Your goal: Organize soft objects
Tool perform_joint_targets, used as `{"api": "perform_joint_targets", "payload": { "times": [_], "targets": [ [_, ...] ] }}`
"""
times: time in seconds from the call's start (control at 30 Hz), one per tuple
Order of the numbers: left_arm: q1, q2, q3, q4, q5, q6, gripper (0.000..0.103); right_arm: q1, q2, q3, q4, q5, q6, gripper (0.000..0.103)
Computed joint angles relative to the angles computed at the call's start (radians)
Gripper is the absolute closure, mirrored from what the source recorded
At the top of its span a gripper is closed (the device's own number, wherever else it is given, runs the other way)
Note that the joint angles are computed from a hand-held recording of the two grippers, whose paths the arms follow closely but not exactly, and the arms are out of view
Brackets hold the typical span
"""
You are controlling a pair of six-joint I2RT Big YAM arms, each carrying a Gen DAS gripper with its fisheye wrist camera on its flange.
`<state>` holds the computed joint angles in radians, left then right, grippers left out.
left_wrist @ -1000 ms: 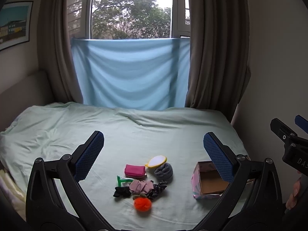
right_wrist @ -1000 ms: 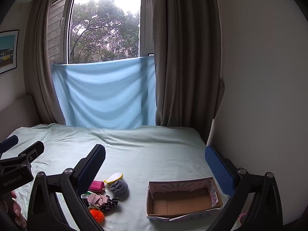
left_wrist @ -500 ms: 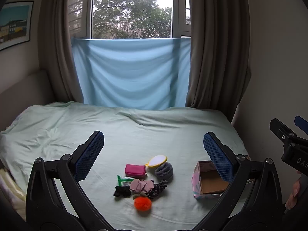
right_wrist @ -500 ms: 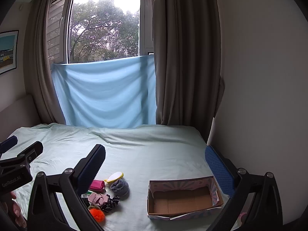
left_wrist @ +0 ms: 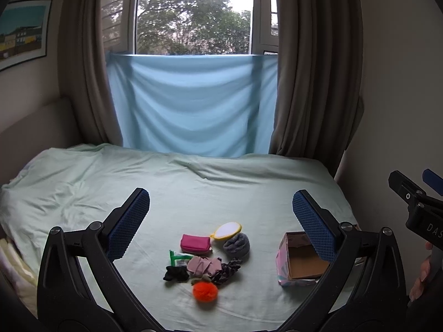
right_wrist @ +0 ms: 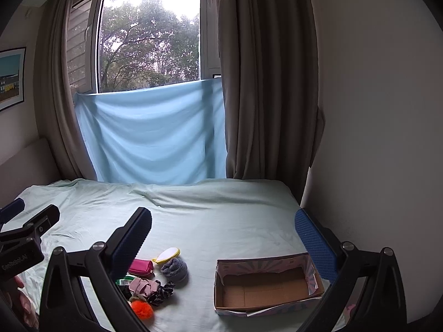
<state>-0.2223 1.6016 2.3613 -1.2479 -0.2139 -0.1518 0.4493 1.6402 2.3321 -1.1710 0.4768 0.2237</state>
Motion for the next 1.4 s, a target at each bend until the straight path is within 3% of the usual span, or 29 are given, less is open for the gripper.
{"api": "perform_joint_targets", "payload": {
  "times": [0.17,0.3,0.37,0.47,0.83,1.17,1.4],
  "targets": [
    [0.011,-0.006,-0.009,-0.053,-0.042,-0.035,0.000,-0.007,0.015,0.018,0.006,-0.037,-0.026,0.000],
    [0.030,-0.052,-0.112,-0.035,-0.083,-0.045,0.000,-0.005,0.000,-0.040,0.066,-0.082,-0.057,0.000],
    [0.048,-0.071,-0.163,-0.031,-0.072,-0.043,0.000,-0.003,-0.008,-0.078,0.092,-0.101,-0.068,0.000],
    [0.086,-0.090,-0.230,-0.032,-0.021,-0.028,0.000,0.009,0.009,-0.085,0.063,-0.122,-0.034,0.000],
    [0.255,-0.049,-0.430,0.042,0.192,0.174,0.000,0.077,0.116,-0.121,0.002,-0.103,0.172,0.000],
    [0.319,0.064,-0.571,0.178,0.306,0.348,0.000,0.112,0.231,-0.269,0.114,-0.115,0.367,0.000],
    [0.342,0.190,-0.591,0.239,0.360,0.440,0.001,0.138,0.299,-0.379,0.195,-0.165,0.491,0.000]
  ]
}}
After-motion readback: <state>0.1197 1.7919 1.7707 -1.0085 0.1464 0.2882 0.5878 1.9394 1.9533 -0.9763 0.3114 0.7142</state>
